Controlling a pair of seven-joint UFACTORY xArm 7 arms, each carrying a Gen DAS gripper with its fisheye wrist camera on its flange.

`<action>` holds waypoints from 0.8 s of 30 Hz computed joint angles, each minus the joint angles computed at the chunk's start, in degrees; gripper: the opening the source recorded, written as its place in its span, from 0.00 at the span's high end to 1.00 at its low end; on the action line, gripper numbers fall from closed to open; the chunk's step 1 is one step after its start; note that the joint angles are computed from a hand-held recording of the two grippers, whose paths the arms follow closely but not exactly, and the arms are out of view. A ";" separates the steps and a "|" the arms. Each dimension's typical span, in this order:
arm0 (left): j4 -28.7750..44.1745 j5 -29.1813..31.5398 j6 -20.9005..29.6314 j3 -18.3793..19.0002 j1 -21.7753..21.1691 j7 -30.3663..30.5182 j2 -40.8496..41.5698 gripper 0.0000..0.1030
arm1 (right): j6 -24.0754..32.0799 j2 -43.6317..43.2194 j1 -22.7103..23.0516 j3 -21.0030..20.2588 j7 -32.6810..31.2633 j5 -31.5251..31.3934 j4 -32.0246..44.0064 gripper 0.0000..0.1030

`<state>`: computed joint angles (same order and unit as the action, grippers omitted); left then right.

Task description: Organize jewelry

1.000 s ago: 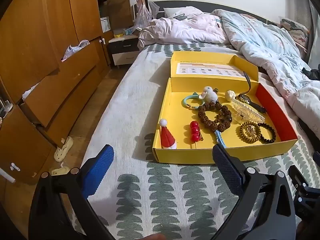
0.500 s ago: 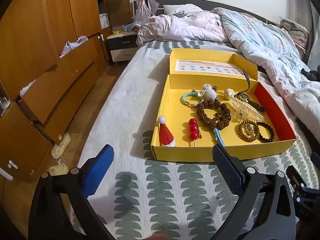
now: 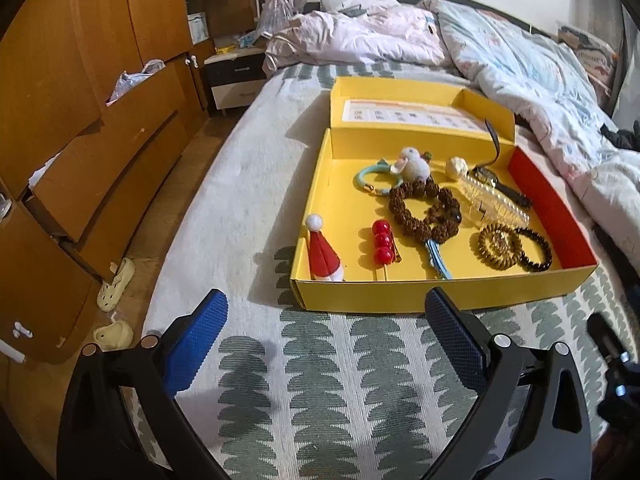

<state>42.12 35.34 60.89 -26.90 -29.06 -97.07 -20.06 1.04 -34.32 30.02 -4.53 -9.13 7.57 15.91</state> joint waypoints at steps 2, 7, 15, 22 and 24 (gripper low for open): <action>0.59 0.20 0.02 0.09 0.12 0.35 0.94 0.05 | -0.75 0.90 1.92 -1.74 -1.23 0.00 1.00 0.03; 2.08 1.07 -3.18 1.78 0.50 2.16 2.65 0.05 | -0.21 4.20 9.57 -8.74 -6.02 2.13 6.33 0.03; 7.31 3.11 -4.34 3.87 1.87 4.56 8.53 0.05 | 4.37 12.84 18.06 -16.41 -13.22 11.98 17.65 0.03; 8.71 0.98 -7.62 8.28 2.72 8.58 11.26 0.05 | 12.92 24.21 17.93 -15.97 -18.43 19.32 29.80 0.03; 8.38 -0.08 -9.67 9.40 3.34 10.04 11.35 0.05 | 15.06 27.31 17.64 -15.47 -20.87 21.99 33.04 0.03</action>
